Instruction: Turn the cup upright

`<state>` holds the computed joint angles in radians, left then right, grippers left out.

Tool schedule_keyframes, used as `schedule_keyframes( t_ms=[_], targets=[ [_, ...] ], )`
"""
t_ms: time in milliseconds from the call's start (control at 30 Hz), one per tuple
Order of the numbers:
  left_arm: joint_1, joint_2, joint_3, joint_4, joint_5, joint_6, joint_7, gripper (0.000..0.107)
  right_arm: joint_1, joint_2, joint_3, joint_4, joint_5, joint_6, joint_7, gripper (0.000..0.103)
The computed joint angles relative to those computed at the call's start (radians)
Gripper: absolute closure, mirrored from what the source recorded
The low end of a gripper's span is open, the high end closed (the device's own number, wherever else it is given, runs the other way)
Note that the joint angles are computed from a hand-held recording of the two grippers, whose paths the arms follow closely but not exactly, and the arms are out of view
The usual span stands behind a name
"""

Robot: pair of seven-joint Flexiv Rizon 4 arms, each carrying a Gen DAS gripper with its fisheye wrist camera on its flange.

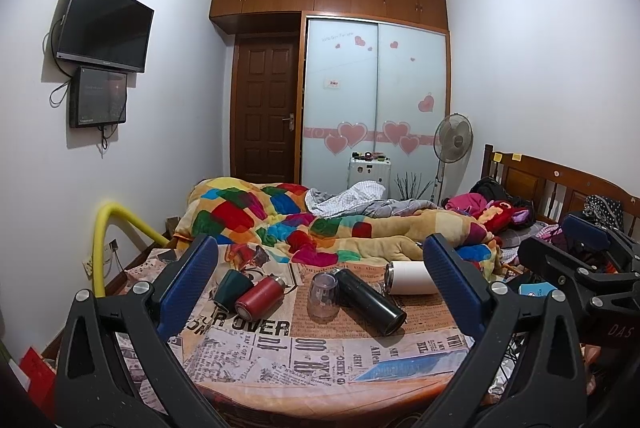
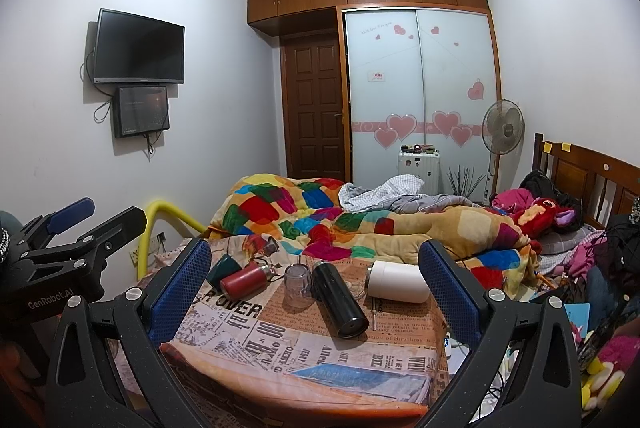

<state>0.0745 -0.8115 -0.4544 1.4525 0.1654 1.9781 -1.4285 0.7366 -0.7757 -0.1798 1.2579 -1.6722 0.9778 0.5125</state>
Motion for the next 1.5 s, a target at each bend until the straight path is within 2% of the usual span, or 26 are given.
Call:
schedule_keyframes(
  t_ms=[1000,1167,1267,1367,1500],
  targets=[
    [-0.004,0.001,0.005,-0.001,-0.001,0.001,0.0,0.004,-0.004,0.014,0.008,0.017,-0.006,-0.002,-0.003,0.0],
    [-0.005,0.0,0.007,0.0,0.0,0.004,0.0,0.004,-0.001,-0.011,0.0,-0.011,0.011,0.003,-0.012,0.0],
    [-0.006,-0.005,0.008,-0.006,0.0,-0.003,0.003,0.004,0.001,-0.03,-0.005,-0.033,0.035,0.006,-0.028,0.0],
    [-0.013,-0.021,0.014,-0.025,-0.008,-0.017,0.013,0.004,-0.016,-0.007,0.006,0.016,0.002,0.013,0.006,0.0],
    [-0.027,-0.062,0.021,-0.081,-0.044,-0.065,0.042,0.004,-0.025,-0.026,-0.003,0.003,0.038,0.034,-0.014,0.0]
  ],
)
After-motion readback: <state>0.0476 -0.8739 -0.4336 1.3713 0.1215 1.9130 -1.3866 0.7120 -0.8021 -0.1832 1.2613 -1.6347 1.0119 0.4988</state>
